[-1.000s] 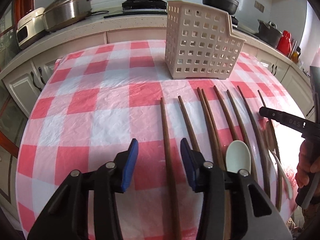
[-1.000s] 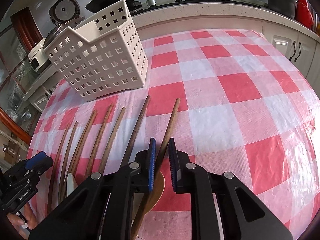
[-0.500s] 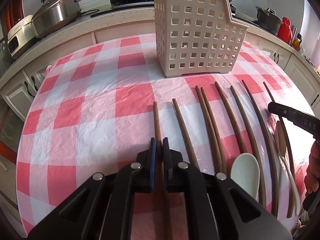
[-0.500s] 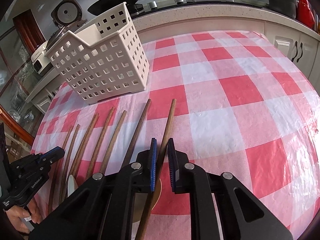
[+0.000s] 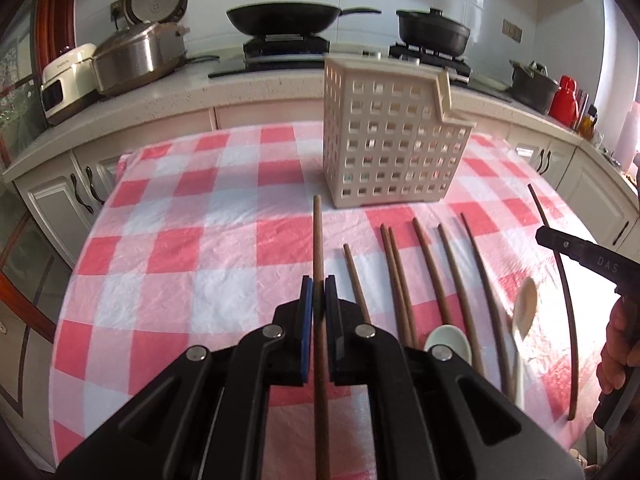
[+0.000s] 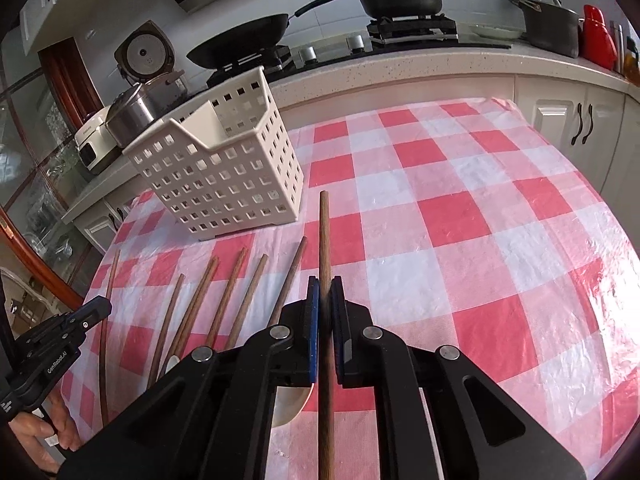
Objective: Organize utensils
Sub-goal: 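Close the left tool on a wooden chopstick while the right tool grasps another chopstick, then lift both held chopsticks upright and carry them toward the white basket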
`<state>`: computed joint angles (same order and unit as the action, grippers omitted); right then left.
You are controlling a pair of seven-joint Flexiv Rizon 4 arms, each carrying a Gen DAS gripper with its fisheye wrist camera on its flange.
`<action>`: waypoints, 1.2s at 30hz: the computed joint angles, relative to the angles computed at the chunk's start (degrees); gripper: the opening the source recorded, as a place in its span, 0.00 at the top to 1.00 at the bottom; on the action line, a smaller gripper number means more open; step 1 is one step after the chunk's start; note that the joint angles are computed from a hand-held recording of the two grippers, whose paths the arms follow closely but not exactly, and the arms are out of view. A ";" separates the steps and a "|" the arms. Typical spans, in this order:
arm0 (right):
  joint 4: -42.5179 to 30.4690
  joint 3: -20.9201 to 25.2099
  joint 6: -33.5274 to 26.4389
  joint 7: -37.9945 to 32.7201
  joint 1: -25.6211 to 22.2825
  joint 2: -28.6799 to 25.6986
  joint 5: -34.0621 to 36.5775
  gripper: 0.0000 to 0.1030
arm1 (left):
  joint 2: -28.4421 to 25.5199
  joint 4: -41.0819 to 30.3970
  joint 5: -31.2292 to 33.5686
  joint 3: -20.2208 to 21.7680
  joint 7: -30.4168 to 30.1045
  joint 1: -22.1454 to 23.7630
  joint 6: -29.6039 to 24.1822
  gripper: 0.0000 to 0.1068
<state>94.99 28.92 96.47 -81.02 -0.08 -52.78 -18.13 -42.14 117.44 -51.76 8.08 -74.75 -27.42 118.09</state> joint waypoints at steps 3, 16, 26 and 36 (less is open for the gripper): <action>2.35 0.53 3.38 -0.42 -1.05 1.77 -0.20 0.92 | 1.88 2.28 0.33 -0.60 -1.01 -0.37 3.46 0.94; 14.88 -3.42 18.67 4.16 -1.92 10.25 -6.73 0.92 | 9.43 12.49 -1.71 -8.09 -2.01 0.16 19.83 0.94; 22.50 -11.45 28.07 6.50 3.30 16.29 -9.09 0.92 | 13.02 18.89 -3.88 -11.59 -4.63 -0.74 28.27 0.95; 25.36 -18.36 31.85 8.65 8.95 18.72 -9.86 0.92 | 11.88 18.93 -6.66 -13.50 -3.42 -1.76 35.43 0.94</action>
<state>120.35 10.56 128.31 -72.37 8.87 -34.06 -27.99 -30.26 136.37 -58.42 -5.42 -78.17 -29.19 153.52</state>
